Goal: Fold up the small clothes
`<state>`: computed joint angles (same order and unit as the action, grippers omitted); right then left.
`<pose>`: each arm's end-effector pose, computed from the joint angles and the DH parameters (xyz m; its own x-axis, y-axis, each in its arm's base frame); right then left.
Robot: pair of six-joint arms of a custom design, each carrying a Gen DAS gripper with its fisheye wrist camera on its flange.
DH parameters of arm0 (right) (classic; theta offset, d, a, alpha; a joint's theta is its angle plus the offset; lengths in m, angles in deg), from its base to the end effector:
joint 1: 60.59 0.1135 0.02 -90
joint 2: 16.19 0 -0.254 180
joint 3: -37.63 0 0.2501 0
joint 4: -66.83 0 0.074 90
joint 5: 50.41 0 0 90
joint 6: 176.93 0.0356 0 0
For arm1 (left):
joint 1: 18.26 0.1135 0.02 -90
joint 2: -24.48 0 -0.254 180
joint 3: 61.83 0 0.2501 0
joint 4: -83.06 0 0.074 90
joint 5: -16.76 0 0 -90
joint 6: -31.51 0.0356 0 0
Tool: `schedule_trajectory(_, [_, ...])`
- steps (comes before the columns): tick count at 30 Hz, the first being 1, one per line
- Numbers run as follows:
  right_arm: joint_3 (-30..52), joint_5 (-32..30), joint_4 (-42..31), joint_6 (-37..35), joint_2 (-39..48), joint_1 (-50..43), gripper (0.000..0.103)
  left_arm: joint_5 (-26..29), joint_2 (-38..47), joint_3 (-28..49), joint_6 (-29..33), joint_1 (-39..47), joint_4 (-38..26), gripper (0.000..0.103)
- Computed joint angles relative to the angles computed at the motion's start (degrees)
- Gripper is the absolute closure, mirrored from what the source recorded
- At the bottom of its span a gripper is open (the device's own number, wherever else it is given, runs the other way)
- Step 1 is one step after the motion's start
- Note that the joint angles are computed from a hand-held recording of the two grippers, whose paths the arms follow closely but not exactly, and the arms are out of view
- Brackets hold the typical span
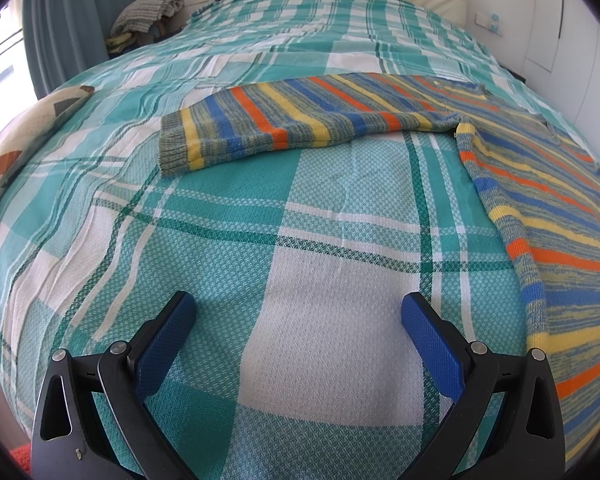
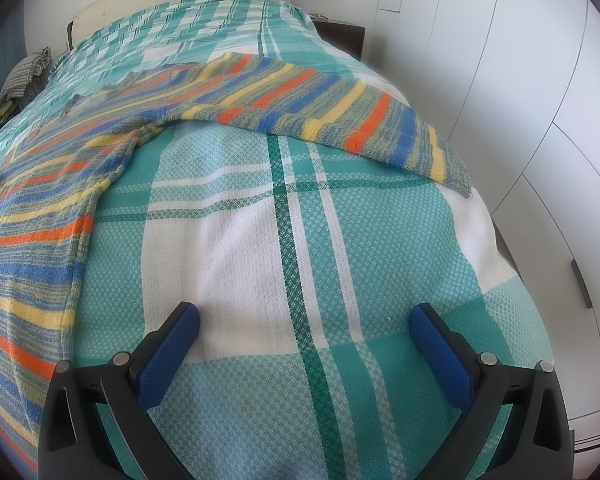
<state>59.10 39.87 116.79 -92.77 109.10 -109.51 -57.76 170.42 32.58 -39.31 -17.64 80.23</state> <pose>0.1127 -0.1295 -0.0105 -0.6048 0.5389 -0.5863 0.6978 0.7135 -0.0639 0.4492 -0.0046 -0.0281 -0.7199 0.3088 -0.6216 0.4040 0.9147 -0.0134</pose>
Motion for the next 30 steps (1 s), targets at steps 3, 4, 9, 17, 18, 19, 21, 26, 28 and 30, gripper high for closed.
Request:
schedule_trajectory(3, [0.0,0.0,0.0,0.0,0.0,0.0,0.0,-0.1,-0.1,-0.2,0.0,-0.1,0.2,0.001])
schedule_trajectory(4, [0.0,0.0,0.0,0.0,0.0,0.0,0.0,-0.1,-0.1,-0.2,0.0,-0.1,0.2,0.001])
schedule_trajectory(9, [0.0,0.1,0.0,0.0,0.0,0.1,0.0,-0.1,0.0,0.0,0.0,-0.1,0.1,0.001])
schedule_trajectory(17, [-0.1,0.1,0.2,0.1,0.1,0.1,0.0,-0.2,-0.1,-0.3,-0.1,-0.1,0.4,0.001])
schedule_trajectory(18, [0.0,0.1,0.2,0.1,0.1,0.1,0.0,-0.2,-0.1,-0.3,-0.1,-0.1,0.4,0.001])
schedule_trajectory(19, [-0.1,0.1,0.2,0.1,0.1,0.1,0.0,-0.2,-0.1,-0.3,-0.1,-0.1,0.4,0.001])
schedule_trajectory(21, [0.0,0.1,0.2,0.1,0.1,0.1,0.0,-0.2,-0.1,-0.3,-0.1,-0.1,0.4,0.001])
schedule_trajectory(26, [-0.1,0.1,0.3,0.1,0.2,0.1,0.0,-0.2,-0.1,-0.5,-0.1,-0.2,0.6,0.001])
schedule_trajectory(28, [-0.1,0.1,0.4,0.1,0.2,0.1,0.0,-0.2,-0.1,-0.5,-0.1,-0.2,0.7,0.001])
schedule_trajectory(30, [-0.1,0.2,0.4,0.1,0.3,0.2,0.0,-0.2,-0.1,-0.5,-0.1,-0.2,0.7,0.001])
